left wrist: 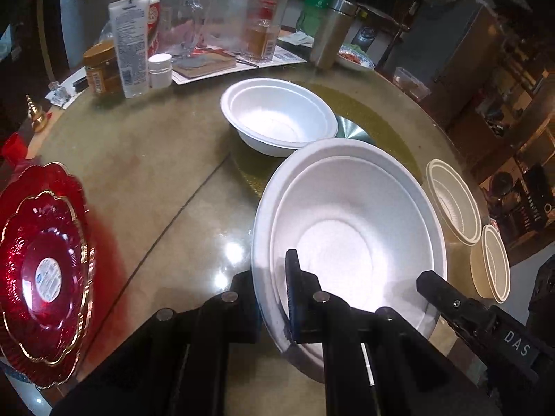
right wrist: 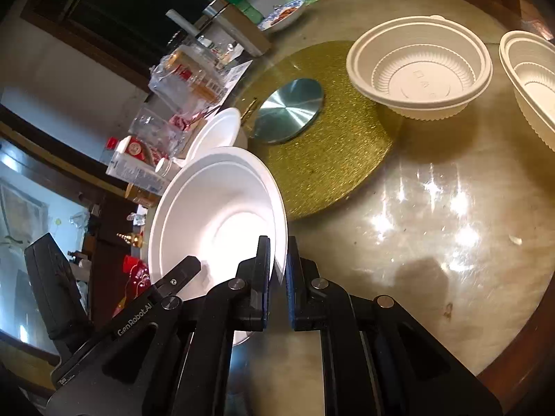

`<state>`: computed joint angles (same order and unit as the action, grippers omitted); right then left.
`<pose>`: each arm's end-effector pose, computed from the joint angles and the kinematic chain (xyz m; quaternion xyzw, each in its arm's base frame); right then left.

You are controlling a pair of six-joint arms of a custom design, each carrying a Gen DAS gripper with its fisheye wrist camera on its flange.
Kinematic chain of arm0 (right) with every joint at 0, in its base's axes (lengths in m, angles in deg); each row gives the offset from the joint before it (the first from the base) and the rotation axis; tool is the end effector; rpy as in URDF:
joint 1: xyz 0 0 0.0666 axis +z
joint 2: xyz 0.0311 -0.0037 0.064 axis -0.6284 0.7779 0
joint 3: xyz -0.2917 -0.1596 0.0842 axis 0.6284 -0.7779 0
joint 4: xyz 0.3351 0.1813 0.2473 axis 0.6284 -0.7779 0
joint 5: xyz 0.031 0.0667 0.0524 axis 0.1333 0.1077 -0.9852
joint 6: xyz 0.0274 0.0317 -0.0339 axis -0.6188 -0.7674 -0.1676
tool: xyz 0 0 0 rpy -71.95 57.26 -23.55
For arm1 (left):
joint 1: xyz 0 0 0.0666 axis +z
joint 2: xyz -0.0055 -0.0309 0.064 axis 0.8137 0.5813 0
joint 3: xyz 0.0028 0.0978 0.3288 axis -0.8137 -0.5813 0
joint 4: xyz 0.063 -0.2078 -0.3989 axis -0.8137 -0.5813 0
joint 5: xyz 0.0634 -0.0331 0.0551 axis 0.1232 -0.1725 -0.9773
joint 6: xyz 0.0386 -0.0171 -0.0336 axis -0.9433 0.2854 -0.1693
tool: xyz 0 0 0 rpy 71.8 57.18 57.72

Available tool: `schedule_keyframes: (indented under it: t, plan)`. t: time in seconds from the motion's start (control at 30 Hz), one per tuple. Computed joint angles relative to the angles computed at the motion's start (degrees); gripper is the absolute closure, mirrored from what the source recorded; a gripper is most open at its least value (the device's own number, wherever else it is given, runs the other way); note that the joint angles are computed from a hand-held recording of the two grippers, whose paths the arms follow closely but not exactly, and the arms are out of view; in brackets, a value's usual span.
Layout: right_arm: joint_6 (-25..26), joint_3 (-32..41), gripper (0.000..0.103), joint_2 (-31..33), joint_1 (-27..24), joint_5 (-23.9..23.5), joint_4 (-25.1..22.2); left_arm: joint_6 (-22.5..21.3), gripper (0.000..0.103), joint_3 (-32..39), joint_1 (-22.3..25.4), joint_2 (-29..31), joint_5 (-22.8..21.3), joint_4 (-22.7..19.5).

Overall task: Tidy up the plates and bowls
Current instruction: 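Carry the white foam bowl over and lower it onto the red plate stack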

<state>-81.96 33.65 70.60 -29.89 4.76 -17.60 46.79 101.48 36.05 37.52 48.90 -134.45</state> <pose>0.5112 0.0855 0.3626 0.3190 0.8643 0.2471 0.3003 0.6296 -0.2178 0.3559 0.1162 0.9500 -0.1590 0.2423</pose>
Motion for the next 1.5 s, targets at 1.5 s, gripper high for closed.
schedule_keyframes:
  t: [1.5]
  plan:
    - [8.67,29.01,0.096,24.55,15.79,-3.17,-6.42,6.50,0.094,-15.69,18.02,-12.10,1.08,8.81]
